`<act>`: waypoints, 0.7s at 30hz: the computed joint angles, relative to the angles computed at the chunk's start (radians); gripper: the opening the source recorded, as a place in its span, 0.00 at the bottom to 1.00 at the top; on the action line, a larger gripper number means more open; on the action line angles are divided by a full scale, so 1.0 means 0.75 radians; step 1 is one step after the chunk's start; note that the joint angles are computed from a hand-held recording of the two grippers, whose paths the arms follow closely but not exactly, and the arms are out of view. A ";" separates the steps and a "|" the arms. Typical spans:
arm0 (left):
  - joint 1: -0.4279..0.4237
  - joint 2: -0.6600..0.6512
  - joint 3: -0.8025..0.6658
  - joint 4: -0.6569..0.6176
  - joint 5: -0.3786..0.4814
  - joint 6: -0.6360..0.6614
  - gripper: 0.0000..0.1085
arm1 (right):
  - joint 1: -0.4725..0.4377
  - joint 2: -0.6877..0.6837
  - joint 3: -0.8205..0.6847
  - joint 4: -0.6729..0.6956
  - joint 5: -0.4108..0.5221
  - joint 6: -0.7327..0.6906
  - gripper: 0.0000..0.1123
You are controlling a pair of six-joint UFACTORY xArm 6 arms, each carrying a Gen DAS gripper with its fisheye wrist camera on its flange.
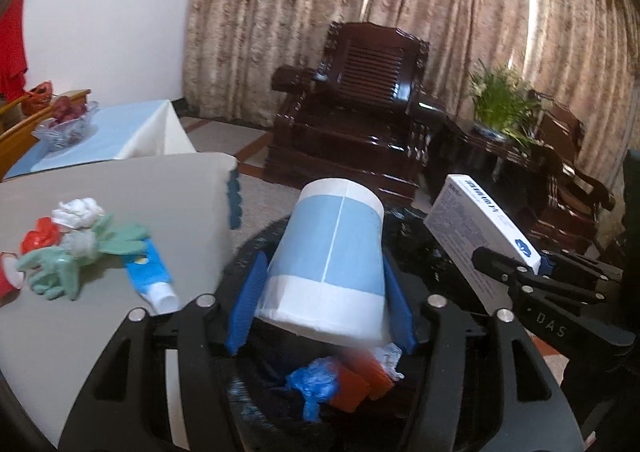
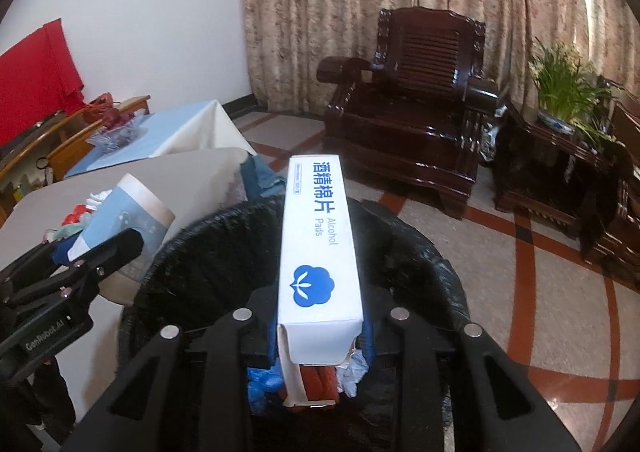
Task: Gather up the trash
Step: 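Carry the cup and box over the bin and open both tools to drop them, then move both open tools back over the table toward the remaining trash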
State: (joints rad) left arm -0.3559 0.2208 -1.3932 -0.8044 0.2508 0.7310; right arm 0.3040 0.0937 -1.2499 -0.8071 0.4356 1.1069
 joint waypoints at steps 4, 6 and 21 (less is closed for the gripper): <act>-0.012 0.015 -0.015 -0.041 0.031 0.058 0.71 | -0.010 -0.010 0.030 -0.031 0.031 0.033 0.50; -0.003 0.015 -0.016 -0.053 0.030 0.076 0.73 | -0.009 -0.021 0.045 -0.062 0.047 0.068 0.60; 0.207 -0.106 0.119 0.145 -0.127 -0.105 0.81 | 0.060 0.119 -0.162 -0.203 -0.124 0.225 0.86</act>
State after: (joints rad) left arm -0.2006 0.1410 -1.3037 -0.6957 0.1559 0.6521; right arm 0.3487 0.1832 -1.3711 -0.9595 0.3426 1.2759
